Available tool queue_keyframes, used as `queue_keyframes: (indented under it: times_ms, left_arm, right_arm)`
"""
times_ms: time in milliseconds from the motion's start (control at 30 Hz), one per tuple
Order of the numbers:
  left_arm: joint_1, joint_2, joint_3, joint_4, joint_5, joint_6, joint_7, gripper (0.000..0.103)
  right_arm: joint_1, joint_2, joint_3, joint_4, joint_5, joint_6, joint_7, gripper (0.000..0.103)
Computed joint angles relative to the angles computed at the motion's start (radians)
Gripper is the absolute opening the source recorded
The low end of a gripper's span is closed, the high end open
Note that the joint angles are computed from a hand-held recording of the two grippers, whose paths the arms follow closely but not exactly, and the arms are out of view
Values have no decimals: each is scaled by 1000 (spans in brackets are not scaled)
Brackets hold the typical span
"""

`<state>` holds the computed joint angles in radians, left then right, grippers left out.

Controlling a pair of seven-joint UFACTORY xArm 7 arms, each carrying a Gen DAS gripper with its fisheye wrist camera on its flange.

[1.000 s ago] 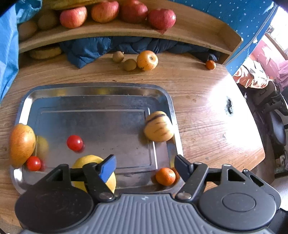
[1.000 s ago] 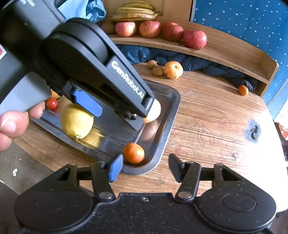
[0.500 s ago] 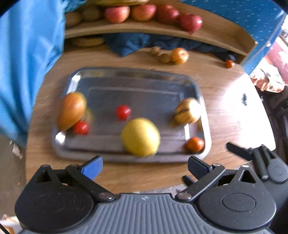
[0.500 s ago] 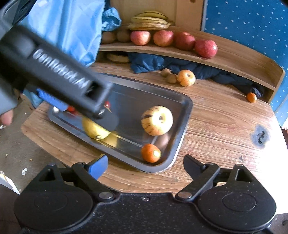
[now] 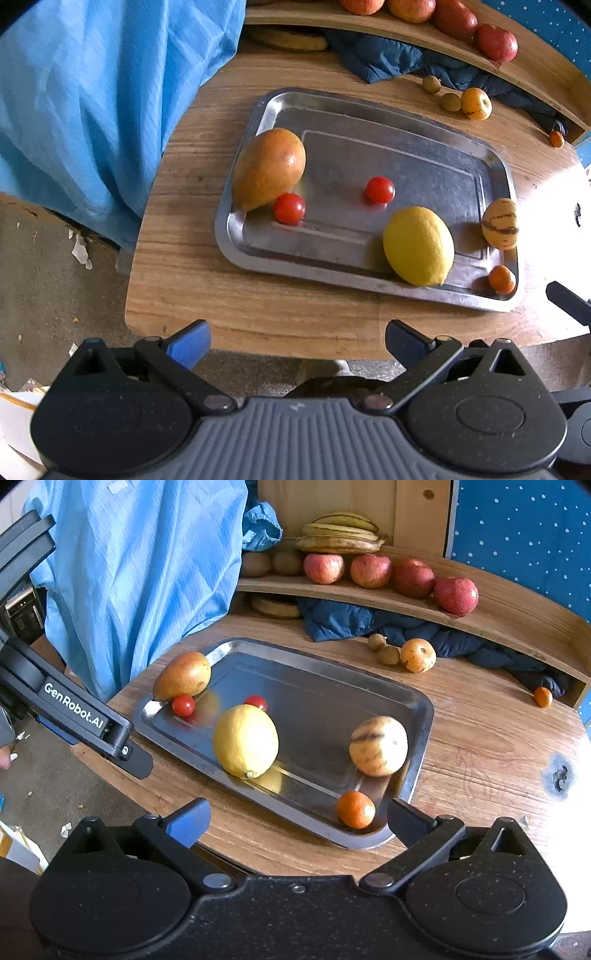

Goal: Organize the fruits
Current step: 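Lift both tools away from the tray, then move the left tool toward a brown kiwi while the right tool approaches the pale apple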

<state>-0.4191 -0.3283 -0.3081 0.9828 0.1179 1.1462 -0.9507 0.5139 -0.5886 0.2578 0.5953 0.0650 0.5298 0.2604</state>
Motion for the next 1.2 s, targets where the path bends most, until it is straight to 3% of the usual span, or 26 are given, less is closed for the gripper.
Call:
queue_keyframes:
  times_ms: [400, 1200]
  left_arm:
    - [-7, 153, 16, 139, 60, -16, 70, 102]
    - [-10, 505, 135, 511, 65, -33, 265, 102]
  right_arm:
    - [-73, 33, 10, 14, -50, -27, 65, 102]
    - [-207, 280, -6, 168, -193, -72, 174, 102]
